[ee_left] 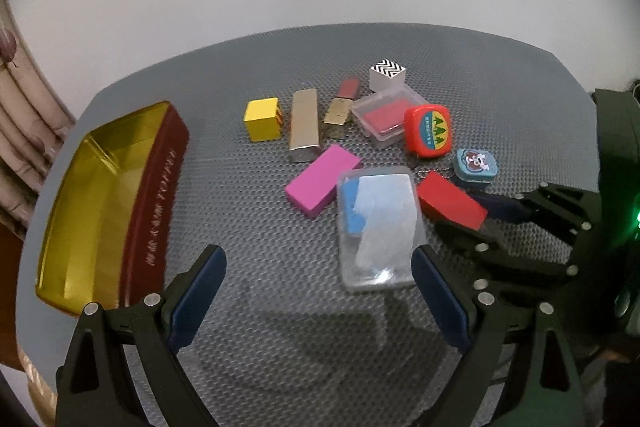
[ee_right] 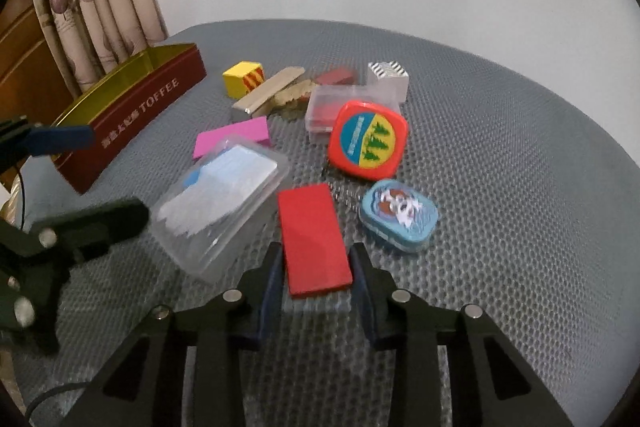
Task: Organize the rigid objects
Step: 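Grasp the clear plastic box with the left tool while the right tool grasps the red block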
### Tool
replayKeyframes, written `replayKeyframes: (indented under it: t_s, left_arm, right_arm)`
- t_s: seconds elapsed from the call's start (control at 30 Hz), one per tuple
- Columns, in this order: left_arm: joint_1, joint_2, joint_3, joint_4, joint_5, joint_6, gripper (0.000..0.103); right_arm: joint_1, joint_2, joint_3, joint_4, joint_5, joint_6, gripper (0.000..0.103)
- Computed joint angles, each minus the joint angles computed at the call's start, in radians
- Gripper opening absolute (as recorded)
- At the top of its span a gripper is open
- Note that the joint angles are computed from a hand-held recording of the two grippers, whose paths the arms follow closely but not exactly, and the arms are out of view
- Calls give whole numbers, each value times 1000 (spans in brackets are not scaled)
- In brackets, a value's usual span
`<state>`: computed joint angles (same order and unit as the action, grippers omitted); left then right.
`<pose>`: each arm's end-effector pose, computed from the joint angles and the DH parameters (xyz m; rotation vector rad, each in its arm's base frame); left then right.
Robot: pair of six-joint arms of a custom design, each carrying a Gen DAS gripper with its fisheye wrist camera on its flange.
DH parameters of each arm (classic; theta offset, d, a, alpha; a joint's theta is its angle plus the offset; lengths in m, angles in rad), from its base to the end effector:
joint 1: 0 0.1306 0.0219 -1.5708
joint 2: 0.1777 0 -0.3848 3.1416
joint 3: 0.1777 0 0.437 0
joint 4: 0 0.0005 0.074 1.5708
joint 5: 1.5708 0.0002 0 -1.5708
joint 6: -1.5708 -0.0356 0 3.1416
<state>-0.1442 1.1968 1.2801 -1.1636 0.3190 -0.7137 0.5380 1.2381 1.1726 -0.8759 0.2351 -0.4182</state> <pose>0.4268 -0.0738 0.4492 1.1661 2.3001 -0.2167 0.4015 0.2294 0.3943 -0.0532 2.4781 0.1112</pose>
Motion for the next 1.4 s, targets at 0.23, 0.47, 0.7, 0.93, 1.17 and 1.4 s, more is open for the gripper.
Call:
replayKeyframes:
  t_s: [0.23, 0.47, 0.7, 0.93, 1.17, 1.4]
  left_arm:
    - [-22, 17, -2, -10, -16, 28, 93]
    - [-53, 31, -15, -3, -36, 36, 92]
    - [-71, 68, 9, -21, -7, 79, 93]
    - [-88, 86, 14, -37, -6, 108, 90]
    - [-97, 118, 22, -47, -24, 147, 75]
    - [-88, 112, 15, -34, 9, 111, 55]
  right_arm:
    - [-4, 1, -3, 21, 31, 12, 31]
    - [-17, -62, -56, -16, 96, -78, 31]
    - [-11, -67, -61, -25, 115, -90, 31]
    - [-9, -69, -62, -24, 112, -104, 31]
    - [-8, -71, -63, -27, 115, -112, 31]
    - [-9, -68, -60, -24, 112, -113, 31]
